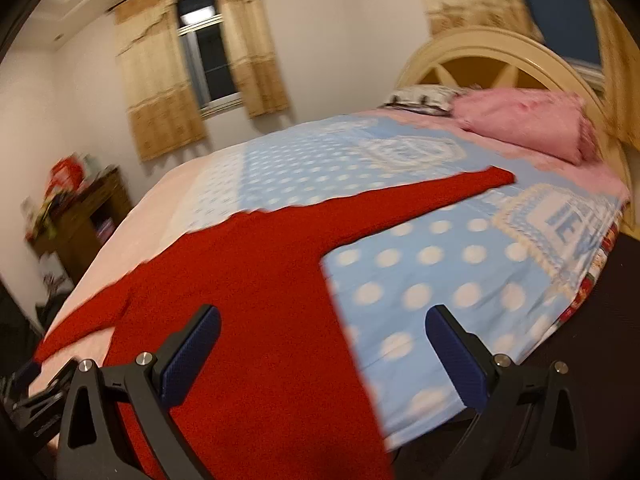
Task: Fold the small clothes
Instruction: 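Reach the right tool to the sweater sleeve cuff and grasp it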
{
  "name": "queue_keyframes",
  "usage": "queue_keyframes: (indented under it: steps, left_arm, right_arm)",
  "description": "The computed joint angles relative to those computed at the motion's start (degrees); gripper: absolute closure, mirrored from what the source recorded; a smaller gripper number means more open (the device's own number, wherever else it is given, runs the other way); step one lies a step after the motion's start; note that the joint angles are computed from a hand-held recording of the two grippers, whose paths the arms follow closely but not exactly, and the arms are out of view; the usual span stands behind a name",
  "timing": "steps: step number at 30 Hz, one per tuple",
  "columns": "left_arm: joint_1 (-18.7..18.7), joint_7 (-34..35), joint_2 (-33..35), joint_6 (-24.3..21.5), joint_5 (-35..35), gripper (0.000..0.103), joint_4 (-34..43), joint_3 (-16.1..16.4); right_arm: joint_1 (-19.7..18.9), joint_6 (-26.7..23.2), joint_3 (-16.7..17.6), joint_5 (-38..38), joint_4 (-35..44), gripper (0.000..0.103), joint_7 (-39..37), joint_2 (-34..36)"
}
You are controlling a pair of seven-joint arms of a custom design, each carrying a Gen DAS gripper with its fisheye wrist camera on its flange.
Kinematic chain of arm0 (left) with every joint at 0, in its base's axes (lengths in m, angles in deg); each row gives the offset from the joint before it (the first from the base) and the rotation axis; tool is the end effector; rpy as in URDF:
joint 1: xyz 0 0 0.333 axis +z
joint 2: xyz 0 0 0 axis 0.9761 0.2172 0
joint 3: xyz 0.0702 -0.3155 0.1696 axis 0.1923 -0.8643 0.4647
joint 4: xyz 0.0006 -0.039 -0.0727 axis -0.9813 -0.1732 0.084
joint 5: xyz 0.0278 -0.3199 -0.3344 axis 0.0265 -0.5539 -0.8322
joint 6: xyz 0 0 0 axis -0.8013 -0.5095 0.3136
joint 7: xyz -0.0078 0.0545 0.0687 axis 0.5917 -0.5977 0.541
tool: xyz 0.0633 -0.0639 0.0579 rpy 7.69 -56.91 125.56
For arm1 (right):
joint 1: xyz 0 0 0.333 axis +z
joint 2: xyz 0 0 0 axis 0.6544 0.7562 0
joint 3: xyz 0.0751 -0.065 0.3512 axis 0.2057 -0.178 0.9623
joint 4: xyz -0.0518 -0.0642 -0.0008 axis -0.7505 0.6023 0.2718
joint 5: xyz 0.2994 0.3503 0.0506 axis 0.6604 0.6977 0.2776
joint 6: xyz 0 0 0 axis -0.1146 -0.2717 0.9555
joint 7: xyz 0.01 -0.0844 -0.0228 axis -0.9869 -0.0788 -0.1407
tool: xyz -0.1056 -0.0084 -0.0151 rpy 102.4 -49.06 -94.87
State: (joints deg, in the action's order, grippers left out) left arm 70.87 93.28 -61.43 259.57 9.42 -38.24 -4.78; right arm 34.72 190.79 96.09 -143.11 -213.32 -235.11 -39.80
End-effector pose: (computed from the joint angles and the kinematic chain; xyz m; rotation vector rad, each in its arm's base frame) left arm 0.6294 -0.1665 0.5143 -1.3692 2.0028 -0.9474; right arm 0.5017 0.0406 0.5241 -0.8115 2.2272 -1.0451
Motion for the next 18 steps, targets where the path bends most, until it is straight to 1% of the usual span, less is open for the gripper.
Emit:
queue_keyframes:
  steps: [1, 2, 3, 5, 7, 8, 10, 11, 12, 13, 15, 16, 17, 18]
  left_arm:
    - [0.07, -1.76, 1.01, -0.83, 1.33, 0.000, 1.41, 0.32]
    - [0.29, -2.37, 1.75, -1.80, 1.51, 0.000, 2.61, 0.37]
    - [0.56, -2.82, 2.89, -3.17, 1.38, 0.000, 4.33, 0.30]
    - [1.16, -3.66, 5.11, -6.02, 1.60, 0.000, 7.62, 0.07]
    - [1.40, -5.65, 7.51, -8.15, 3.05, 0.000, 10.80, 0.22]
    - [1.33, -7.04, 8.40, -8.50, 4.41, 0.000, 11.79, 0.50]
    - [0.47, -11.41, 10.54, -9.37, 9.19, 0.000, 14.31, 1.92]
    - [-0.35, -14.28, 11.93, -10.16, 12.36, 0.000, 16.06, 3.03]
    - [-0.69, -16.18, 13.04, -11.07, 14.36, 0.000, 17.66, 3.49]
    - [-0.81, -17.62, 13.99, -11.72, 15.88, 0.000, 18.92, 3.74]
    - [-0.63, -19.36, 16.05, -12.55, 17.99, 0.000, 21.55, 3.88]
    - [-0.90, -20.64, 17.04, -12.85, 19.45, 0.000, 22.79, 4.38]
    - [-1.00, -21.71, 18.05, -13.24, 20.57, 0.000, 24.08, 4.73]
    - [-0.61, -22.05, 18.81, -13.49, 20.93, 0.000, 25.00, 4.60]
  right_arm:
    - [-1.13, 0.75, -1.47, -0.34, -0.46, 0.002, 0.26, -0.77]
    - [-2.00, 0.85, -2.24, -0.41, -0.47, 0.002, -0.30, -1.12]
    - [-3.11, 0.79, -3.36, -0.45, -0.12, 0.003, -1.91, -1.32]
    - [-5.37, 0.96, -6.29, 0.89, 1.07, 0.008, -6.56, -1.18]
    - [-7.53, 2.97, -9.73, 4.26, 2.38, 0.009, -11.13, -0.29]
    - [-8.40, 3.39, -11.05, 6.27, 3.19, 0.011, -13.39, 0.40]
    - [-9.17, 4.64, -14.98, 12.92, 5.63, 0.012, -19.93, 3.25]
    - [-8.73, 6.50, -18.25, 18.23, 7.21, 0.013, -25.15, 5.55]
    - [-8.66, 7.57, -19.73, 21.37, 8.19, 0.013, -28.43, 7.05]
    - [-9.19, 7.62, -21.06, 24.12, 9.94, 0.015, -30.88, 9.33]
    - [-11.28, 6.36, -21.27, 26.60, 12.34, 0.022, -31.36, 12.36]
    - [-11.99, 6.47, -21.55, 28.90, 13.18, 0.028, -31.89, 13.83]
    - [-12.35, 7.45, -22.25, 32.59, 13.88, 0.032, -33.75, 15.37]
    - [-12.48, 8.13, -22.79, 36.73, 14.63, 0.032, -36.30, 16.87]
